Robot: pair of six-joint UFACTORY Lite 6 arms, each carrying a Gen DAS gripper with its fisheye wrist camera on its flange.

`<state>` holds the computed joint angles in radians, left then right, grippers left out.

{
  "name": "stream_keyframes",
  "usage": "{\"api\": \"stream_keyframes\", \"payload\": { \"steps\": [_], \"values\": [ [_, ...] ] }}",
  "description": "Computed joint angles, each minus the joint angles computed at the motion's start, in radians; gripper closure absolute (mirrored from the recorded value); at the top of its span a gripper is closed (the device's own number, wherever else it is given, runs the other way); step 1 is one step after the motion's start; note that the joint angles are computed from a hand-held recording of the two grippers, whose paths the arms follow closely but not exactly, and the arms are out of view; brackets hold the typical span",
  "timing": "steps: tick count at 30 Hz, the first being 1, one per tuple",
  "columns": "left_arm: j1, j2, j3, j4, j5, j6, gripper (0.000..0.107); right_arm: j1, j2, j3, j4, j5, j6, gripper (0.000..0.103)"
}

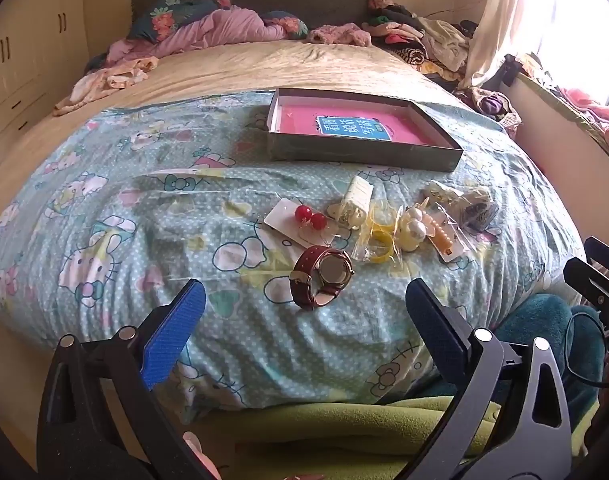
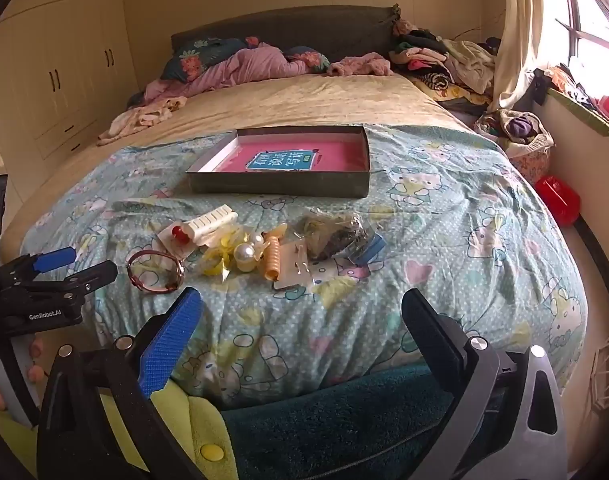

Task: Organize jewelry

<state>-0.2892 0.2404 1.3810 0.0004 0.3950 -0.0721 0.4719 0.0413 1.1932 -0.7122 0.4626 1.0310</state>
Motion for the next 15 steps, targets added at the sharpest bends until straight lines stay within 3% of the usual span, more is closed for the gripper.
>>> {"api": "stream_keyframes", "payload": {
  "steps": [15],
  "values": [
    [-0.031, -0.01, 0.009, 0.008, 0.013, -0.034, 0.013, 0.017, -0.01, 0.007, 0.005, 0.001, 0.004, 0.004]
  ]
}}
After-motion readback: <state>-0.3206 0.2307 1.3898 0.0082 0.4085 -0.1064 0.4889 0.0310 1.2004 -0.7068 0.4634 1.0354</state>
